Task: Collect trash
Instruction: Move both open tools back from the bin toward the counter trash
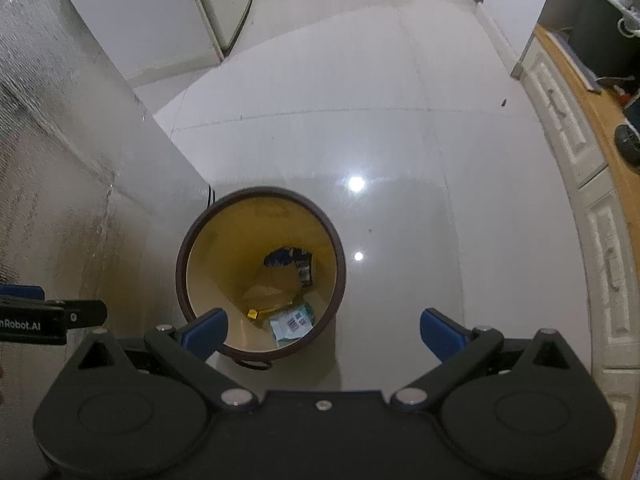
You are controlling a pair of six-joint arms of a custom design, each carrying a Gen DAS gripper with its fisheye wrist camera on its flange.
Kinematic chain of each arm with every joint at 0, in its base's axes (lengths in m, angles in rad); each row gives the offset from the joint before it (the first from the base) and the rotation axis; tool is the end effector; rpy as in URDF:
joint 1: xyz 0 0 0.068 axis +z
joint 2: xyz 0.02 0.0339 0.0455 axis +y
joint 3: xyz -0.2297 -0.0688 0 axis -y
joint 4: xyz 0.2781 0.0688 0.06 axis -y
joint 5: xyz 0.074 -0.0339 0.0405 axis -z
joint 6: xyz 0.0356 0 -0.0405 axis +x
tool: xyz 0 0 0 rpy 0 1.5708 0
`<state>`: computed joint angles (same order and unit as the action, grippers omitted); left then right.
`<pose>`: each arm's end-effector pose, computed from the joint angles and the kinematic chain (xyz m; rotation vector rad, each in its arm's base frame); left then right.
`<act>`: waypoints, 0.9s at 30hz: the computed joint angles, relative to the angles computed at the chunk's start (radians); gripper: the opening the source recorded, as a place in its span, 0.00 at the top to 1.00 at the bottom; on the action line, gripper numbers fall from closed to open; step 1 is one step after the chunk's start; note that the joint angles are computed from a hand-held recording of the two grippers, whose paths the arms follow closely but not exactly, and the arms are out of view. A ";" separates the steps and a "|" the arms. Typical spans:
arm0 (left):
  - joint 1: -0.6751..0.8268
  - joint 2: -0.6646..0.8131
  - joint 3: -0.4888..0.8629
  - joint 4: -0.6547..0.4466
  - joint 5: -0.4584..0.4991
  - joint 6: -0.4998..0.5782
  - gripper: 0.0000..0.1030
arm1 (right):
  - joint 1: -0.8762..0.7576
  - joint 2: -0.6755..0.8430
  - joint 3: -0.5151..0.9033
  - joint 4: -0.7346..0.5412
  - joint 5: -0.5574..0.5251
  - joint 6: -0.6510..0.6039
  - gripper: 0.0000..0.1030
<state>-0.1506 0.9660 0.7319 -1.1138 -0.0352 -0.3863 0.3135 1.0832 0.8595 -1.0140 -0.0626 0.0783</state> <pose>0.1960 -0.0285 0.1894 -0.3487 2.8963 -0.0371 0.2207 0.0739 0.2097 -0.3458 2.8003 0.1790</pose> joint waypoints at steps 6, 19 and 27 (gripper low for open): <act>-0.047 -0.043 0.065 -0.029 -0.045 -0.011 0.00 | -0.045 -0.068 0.036 -0.042 -0.001 -0.027 0.00; -0.160 -0.145 0.244 -0.090 -0.175 -0.044 0.00 | -0.121 -0.214 0.171 -0.077 0.001 -0.085 0.00; -0.306 -0.188 0.365 -0.141 -0.317 -0.110 0.00 | -0.185 -0.292 0.256 -0.084 -0.035 -0.111 0.00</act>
